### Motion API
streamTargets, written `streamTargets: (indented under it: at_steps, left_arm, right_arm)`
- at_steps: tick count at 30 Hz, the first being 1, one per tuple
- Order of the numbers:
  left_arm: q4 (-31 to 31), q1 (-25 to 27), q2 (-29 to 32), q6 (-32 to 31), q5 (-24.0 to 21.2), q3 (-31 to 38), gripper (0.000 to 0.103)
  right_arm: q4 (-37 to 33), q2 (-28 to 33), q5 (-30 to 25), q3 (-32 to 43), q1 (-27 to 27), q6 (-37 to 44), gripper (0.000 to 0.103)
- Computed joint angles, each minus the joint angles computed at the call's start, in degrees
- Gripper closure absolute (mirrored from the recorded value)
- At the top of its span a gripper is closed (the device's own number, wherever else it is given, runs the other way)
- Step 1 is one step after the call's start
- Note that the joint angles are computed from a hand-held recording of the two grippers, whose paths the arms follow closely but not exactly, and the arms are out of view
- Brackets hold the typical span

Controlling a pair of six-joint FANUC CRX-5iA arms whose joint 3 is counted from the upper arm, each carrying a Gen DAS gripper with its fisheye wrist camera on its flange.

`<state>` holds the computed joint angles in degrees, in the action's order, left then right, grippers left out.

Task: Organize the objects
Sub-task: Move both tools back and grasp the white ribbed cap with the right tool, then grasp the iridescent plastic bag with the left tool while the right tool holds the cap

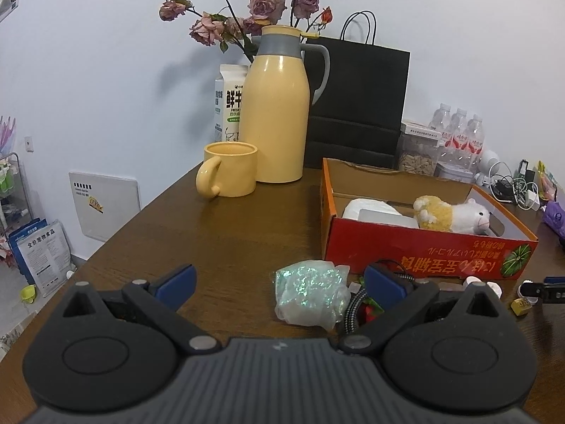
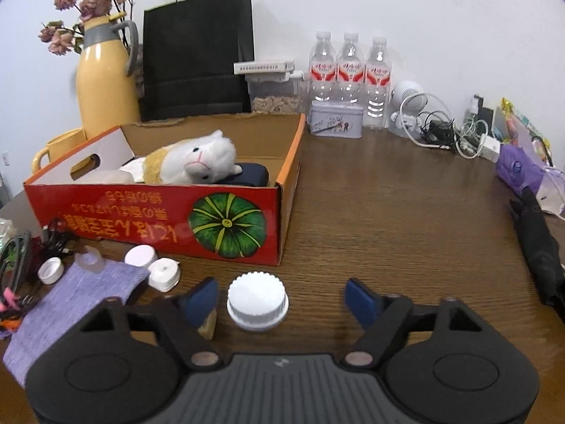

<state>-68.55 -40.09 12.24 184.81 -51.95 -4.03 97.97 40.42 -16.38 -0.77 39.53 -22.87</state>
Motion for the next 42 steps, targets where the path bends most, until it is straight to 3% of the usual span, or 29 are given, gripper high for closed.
streamTargets:
  at_steps: [1, 3, 5, 6, 7, 12, 18, 23, 30, 42]
  left_arm:
    - [0.3, 0.1, 0.13, -0.17, -0.07, 0.13, 0.0]
    - [0.42, 0.19, 0.21, -0.11, -0.02, 0.1, 0.0]
    - [0.44, 0.21, 0.31, 0.02, 0.07, 0.12, 0.0]
    - [0.42, 0.2, 0.38, 0.09, 0.07, 0.17, 0.0]
    - [0.51, 0.25, 0.5, 0.08, 0.1, 0.28, 0.0]
    - [0.9, 0.45, 0.87, -0.21, 0.71, 0.58, 0.0]
    - [2.0, 0.75, 1.6, -0.79, 0.64, 1.14, 0.0]
    - [3.21, 1.33, 2.07, -1.41, 0.99, 1.35, 0.0]
    - [4.0, 1.78, 2.41, -1.69, 1.28, 1.35, 0.0]
    - [5.44, 3.61, 3.69, -2.66, 3.48, 1.89, 0.0]
  right_arm:
    - [-2.59, 0.52, -0.17, 0.68, 0.46, 2.34, 0.037]
    - [-0.79, 1.05, 0.82, 1.16, -0.08, 0.38, 0.041]
    - [-0.5, 1.31, -0.21, 1.31, 0.25, 0.58, 0.052]
    - [2.48, 1.07, 0.88, 0.96, -0.48, -2.09, 0.062]
    - [4.58, 0.87, 1.58, 0.69, -0.97, -3.9, 0.064]
    - [10.56, 0.43, 2.49, 0.2, -2.09, -9.19, 0.065]
    - [29.97, -1.12, -0.37, -1.5, -4.49, -26.39, 0.065]
    - [39.78, -2.75, -4.61, -3.8, -4.52, -34.02, 0.065]
    - [45.79, -4.16, -7.57, -5.72, -3.97, -37.51, 0.065]
    - [45.5, -4.17, -9.07, -6.1, -3.4, -36.28, 0.065]
